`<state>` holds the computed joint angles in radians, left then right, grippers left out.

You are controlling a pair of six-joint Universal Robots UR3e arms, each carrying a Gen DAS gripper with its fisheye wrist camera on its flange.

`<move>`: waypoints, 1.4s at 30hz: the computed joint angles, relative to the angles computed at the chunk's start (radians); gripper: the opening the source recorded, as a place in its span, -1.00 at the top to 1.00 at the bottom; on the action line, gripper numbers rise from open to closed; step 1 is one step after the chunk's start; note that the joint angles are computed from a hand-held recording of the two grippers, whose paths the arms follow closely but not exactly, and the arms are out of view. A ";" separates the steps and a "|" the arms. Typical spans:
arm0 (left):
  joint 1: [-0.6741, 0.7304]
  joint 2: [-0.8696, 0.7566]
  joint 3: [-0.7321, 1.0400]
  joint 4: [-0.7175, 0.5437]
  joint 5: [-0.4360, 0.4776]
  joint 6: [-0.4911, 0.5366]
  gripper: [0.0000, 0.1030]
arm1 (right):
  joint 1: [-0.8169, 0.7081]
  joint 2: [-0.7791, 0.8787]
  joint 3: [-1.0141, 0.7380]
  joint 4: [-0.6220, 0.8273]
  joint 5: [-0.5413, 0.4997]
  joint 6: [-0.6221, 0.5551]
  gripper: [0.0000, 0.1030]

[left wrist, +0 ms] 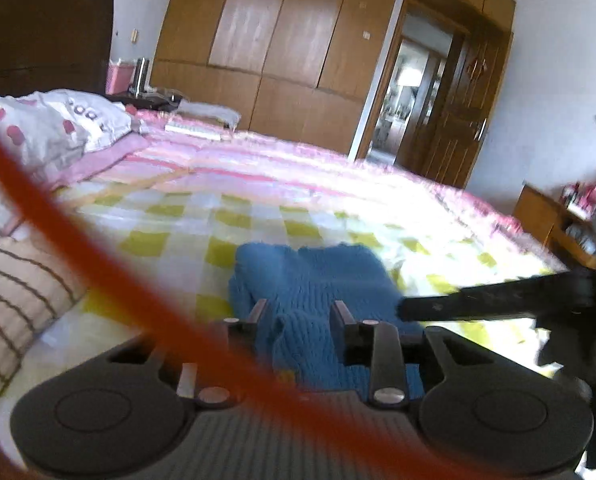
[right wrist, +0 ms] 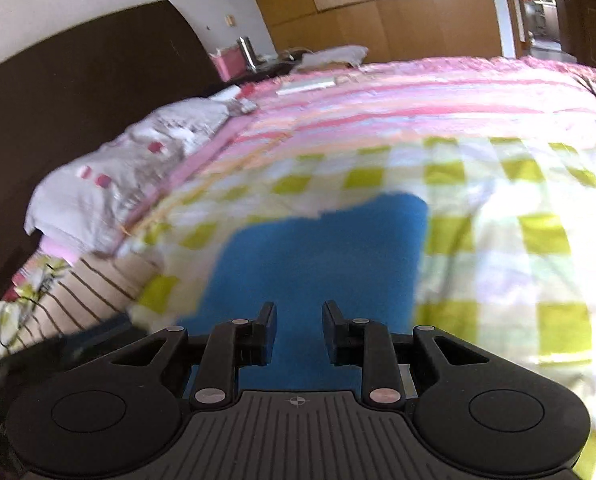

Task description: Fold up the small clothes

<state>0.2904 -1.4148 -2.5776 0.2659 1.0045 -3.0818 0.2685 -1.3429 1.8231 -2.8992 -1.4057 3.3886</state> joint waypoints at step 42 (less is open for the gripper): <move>-0.109 -0.167 0.097 -0.127 0.137 0.093 -0.15 | 0.011 0.040 0.147 -0.082 -0.034 0.069 -0.25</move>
<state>0.1819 -1.5814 -2.4805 0.1388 1.1419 -2.9891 0.2798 -1.3029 1.9703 -2.9812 -1.4397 3.4578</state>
